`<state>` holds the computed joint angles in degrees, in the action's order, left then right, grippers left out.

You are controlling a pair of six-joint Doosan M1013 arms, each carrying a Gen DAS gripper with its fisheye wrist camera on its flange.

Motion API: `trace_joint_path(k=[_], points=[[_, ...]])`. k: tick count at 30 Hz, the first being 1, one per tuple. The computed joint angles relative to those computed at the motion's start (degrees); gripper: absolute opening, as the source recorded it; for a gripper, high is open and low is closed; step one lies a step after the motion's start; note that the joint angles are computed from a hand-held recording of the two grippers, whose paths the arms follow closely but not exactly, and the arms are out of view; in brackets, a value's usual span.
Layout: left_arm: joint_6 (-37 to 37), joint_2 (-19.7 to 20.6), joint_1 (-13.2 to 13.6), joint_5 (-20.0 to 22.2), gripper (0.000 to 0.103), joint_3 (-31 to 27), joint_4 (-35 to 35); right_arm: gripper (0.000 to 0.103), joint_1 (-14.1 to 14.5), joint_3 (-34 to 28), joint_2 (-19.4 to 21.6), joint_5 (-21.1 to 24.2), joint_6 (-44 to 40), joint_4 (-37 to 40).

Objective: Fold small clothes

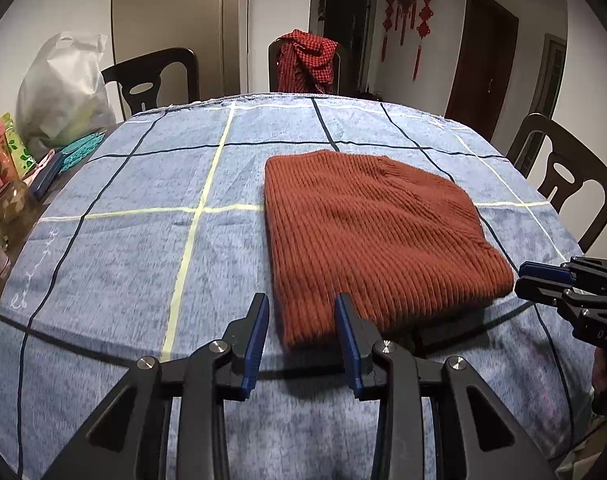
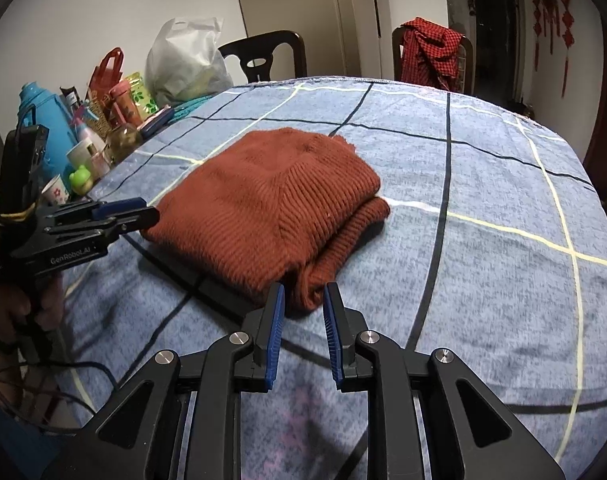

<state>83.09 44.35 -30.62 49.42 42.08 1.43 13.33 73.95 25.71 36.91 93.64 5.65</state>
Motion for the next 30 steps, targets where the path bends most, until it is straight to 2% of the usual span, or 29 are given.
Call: trace_joint_path(k=[2,15,18,20,30], points=[[0.22,-0.32,-0.02,-0.04,0.038,0.74,0.12,0.036,0.37,0.28,-0.12,0.41,1.09,-2.06],[-1.23,-0.62,-0.03,2.93,0.041,2.78,2.27,0.036,1.42,1.37,-0.19,2.52,3.97,-8.24],[-1.38,-0.94,-0.04,2.34,0.044,3.54,2.67,0.037,1.66,0.91,0.34,4.36,5.33,-10.25],[-1.45,-0.97,0.04,2.24,0.046,3.63,2.56,0.042,1.63,1.29,0.19,3.76,5.43,-10.26],[-1.37,-1.25,0.07,0.77,0.055,4.52,2.77,0.046,1.44,1.68,0.09,3.04,4.88,-9.86]])
